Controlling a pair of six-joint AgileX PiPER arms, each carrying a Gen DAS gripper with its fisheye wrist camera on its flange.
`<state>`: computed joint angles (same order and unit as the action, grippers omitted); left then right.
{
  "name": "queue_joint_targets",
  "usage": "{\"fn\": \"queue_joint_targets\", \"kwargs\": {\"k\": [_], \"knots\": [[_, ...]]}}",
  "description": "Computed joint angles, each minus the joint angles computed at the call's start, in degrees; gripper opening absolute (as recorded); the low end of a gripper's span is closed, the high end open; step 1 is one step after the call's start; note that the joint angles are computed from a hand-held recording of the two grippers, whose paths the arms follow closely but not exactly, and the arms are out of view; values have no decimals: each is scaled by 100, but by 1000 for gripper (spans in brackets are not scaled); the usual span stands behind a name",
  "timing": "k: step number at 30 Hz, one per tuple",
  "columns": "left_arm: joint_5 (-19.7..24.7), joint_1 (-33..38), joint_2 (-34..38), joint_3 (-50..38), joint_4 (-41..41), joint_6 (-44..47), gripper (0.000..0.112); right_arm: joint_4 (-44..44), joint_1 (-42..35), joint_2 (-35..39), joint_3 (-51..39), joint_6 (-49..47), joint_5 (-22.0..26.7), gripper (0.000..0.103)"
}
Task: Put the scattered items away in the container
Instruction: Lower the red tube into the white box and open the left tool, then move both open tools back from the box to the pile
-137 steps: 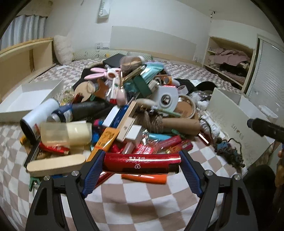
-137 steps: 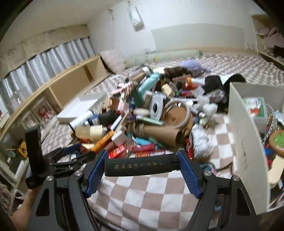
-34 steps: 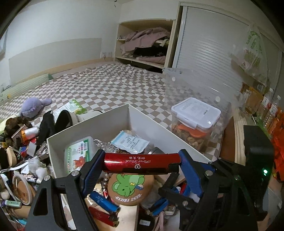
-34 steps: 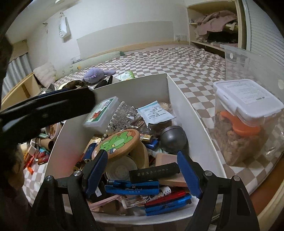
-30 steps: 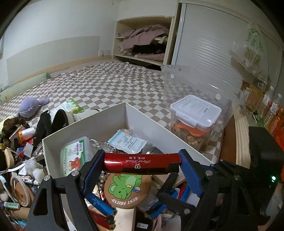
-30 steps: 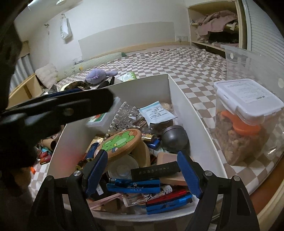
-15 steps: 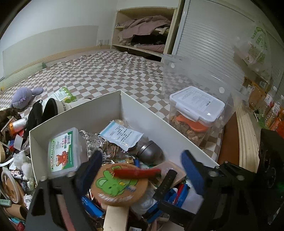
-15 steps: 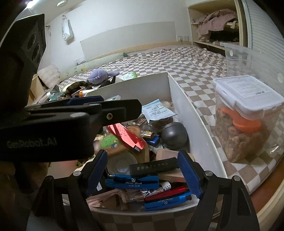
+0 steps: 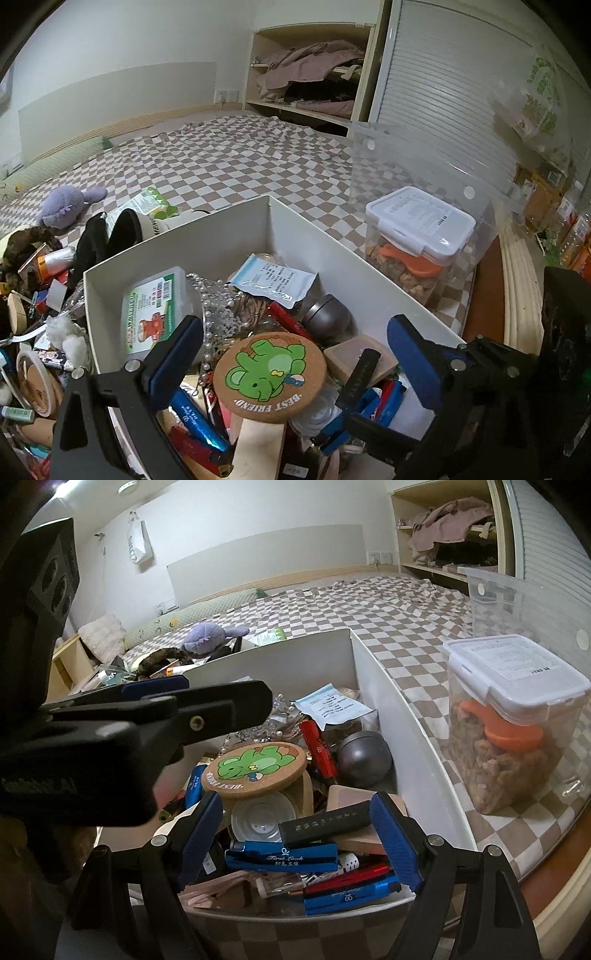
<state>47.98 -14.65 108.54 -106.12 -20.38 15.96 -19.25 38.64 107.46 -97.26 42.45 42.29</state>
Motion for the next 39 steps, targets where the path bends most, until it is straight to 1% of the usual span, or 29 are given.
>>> {"fn": "queue_joint_targets", "kwargs": {"k": [1, 6, 11, 13, 14, 15, 21, 27, 31, 37, 39], "knots": [[-15, 11, -27, 35, 11, 1, 101, -6, 6, -3, 1, 6, -2, 91], [-92, 69, -170, 238, 25, 11, 102, -48, 61, -11, -40, 51, 76, 91], [-168, 202, -377, 544, -113, 140, 102, -328, 210, 54, -218, 162, 379, 91], [-196, 259, -446, 637, -119, 152, 102, -530, 301, 94, -286, 269, 503, 94], [-207, 295, -479, 678, -132, 152, 102, -616, 341, 120, -325, 319, 570, 102], [-214, 338, -514, 719, -156, 153, 102, -687, 376, 150, -369, 370, 634, 103], [-299, 608, -739, 979, -163, 139, 102, -1020, 527, 325, -631, 708, 955, 103], [-306, 1053, -969, 1226, -471, 496, 102, -1144, 646, 535, -1058, 817, 1192, 103], [-339, 1346, -1140, 1372, -435, 525, 102, -1209, 722, 684, -1455, 960, 1251, 103], [-396, 1933, -1400, 1593, -530, 770, 102, -1104, 877, 1049, -2308, 1031, 1380, 103], [-414, 2122, -1484, 1662, -553, 835, 102, -1157, 959, 1217, -2658, 1099, 1492, 103]]}}
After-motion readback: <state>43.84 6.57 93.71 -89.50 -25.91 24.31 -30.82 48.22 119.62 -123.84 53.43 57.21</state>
